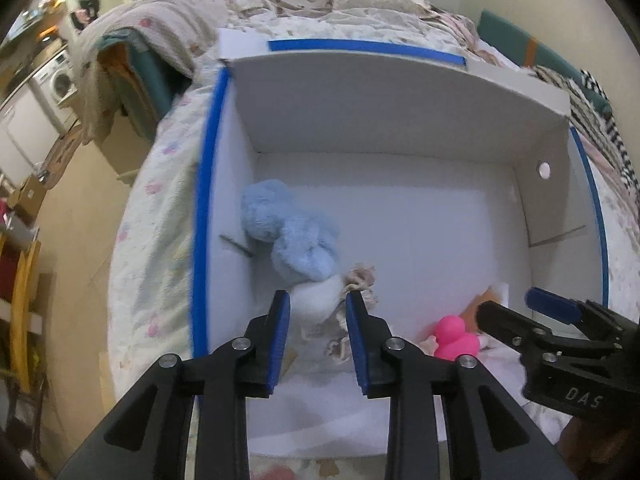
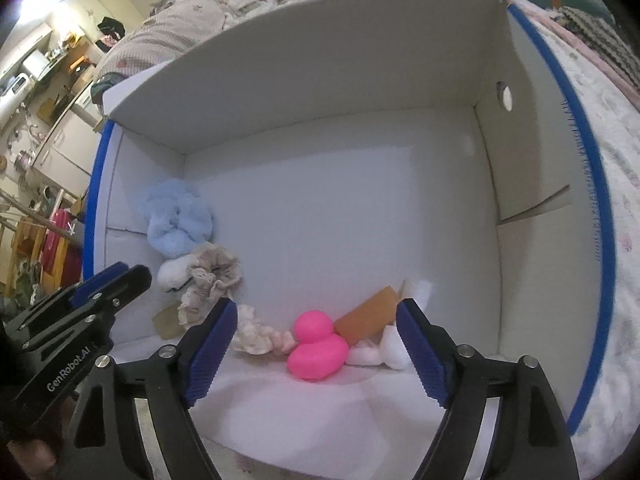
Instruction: Organize soft objects
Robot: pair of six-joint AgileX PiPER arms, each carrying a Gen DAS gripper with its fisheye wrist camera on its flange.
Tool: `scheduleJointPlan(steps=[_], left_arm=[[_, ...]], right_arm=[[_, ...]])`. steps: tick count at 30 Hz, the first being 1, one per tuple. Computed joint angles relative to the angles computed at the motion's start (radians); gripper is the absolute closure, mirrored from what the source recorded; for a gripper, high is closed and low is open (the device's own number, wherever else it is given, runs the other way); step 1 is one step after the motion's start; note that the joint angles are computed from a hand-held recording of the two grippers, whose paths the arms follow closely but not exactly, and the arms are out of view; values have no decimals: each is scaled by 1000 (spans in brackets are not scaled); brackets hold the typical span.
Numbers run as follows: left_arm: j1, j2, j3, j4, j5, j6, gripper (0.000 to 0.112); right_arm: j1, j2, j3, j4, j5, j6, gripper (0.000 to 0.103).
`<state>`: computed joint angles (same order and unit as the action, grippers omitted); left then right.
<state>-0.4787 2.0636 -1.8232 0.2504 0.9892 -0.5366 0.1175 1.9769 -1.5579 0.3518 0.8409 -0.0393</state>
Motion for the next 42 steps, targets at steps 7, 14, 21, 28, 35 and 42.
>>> scheduleJointPlan(steps=[7, 14, 21, 28, 35, 42], left_arm=[[33, -101, 112, -42, -46, -24, 58], [24, -179, 193, -63, -101, -25, 22], [36, -256, 290, -73, -122, -54, 10], [21, -331, 414, -28, -125, -124, 10], [-23, -422, 544, 73, -158, -200, 10], [-122, -595, 742, 445, -272, -483, 10]], right_arm=[[14, -78, 73, -12, -43, 33, 0], [21, -183, 168, -17, -104, 48, 0], [16, -271, 269, -32, -137, 38, 0], [31, -337, 352, -57, -164, 60, 0], [64, -461, 529, -80, -305, 26, 0], [73, -592, 641, -105, -434, 38, 0]])
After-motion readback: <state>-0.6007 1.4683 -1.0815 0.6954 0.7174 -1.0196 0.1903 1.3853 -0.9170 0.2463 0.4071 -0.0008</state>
